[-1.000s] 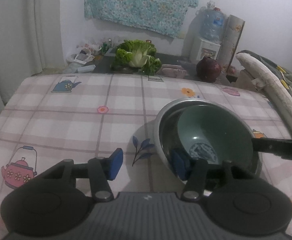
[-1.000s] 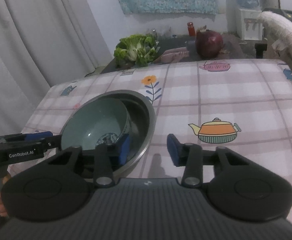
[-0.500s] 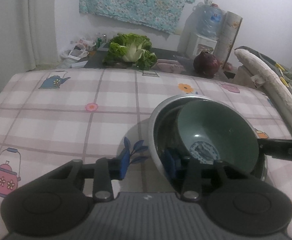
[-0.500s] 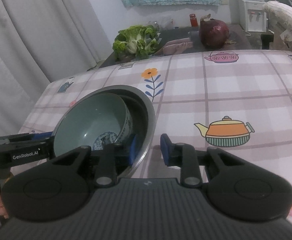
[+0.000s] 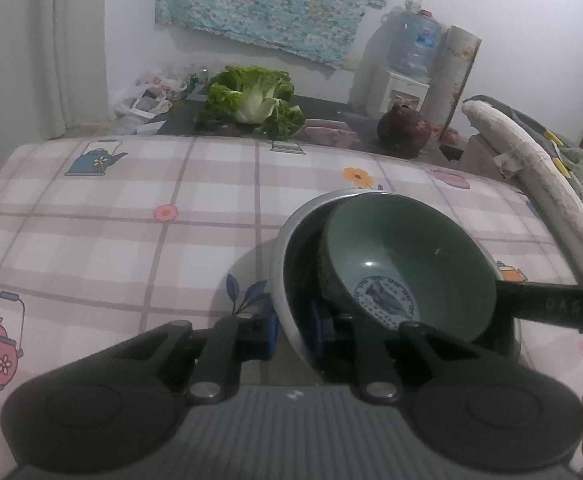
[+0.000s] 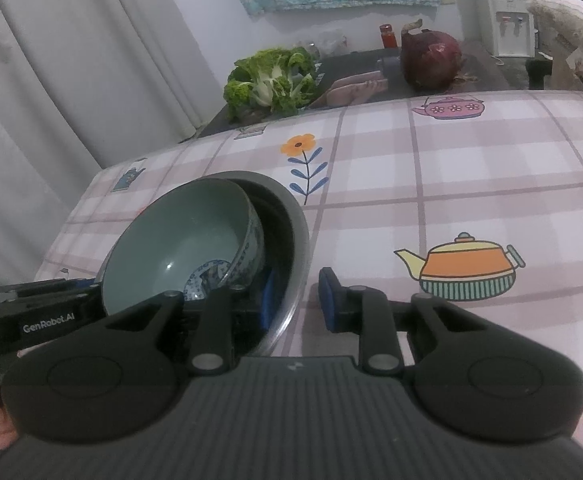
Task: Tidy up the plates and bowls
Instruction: 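Lift the green bowl with both tools and carry it over the stack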
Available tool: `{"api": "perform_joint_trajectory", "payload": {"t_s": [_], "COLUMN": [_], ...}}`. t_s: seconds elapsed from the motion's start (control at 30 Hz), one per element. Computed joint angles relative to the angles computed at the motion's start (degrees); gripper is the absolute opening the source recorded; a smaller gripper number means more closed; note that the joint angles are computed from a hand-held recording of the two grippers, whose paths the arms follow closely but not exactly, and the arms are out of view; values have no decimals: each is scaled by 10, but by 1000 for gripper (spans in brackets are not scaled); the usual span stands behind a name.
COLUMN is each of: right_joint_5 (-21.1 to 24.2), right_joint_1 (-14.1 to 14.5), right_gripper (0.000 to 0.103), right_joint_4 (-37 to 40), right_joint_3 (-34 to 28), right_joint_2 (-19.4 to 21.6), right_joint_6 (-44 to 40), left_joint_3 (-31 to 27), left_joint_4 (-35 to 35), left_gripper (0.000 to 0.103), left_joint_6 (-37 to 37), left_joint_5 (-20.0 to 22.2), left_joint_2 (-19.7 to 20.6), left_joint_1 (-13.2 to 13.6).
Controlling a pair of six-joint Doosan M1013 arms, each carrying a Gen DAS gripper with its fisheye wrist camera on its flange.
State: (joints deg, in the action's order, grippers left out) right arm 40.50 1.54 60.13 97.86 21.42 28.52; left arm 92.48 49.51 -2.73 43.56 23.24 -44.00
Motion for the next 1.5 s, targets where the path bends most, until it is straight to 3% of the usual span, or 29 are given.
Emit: {"api": "perform_joint_trajectory", "payload": {"t_s": [0.03,0.73,1.2,1.5], "right_joint_5": [1,1,10,21], "right_joint_1": [1,-9,-22,-39], "right_gripper": [14,14,14,14], "right_joint_4": [2,27,63,87], "right_joint_3": [1,18,50,90], "right_joint_2": [-1,-20,-58,-103], "right_joint_6": [-6,-25,-52,-67], "left_joint_3": [0,4,14,20], "left_joint_4": [-3,2,38,59], "left_gripper": [17,15,14,13], "left_joint_6": [-1,-15,-48,-64], "left_joint_5": [-1,0,18,41], "left_joint_2": [0,-10,-35,-56], "left_joint_1": [1,-7,-32,-62]}}
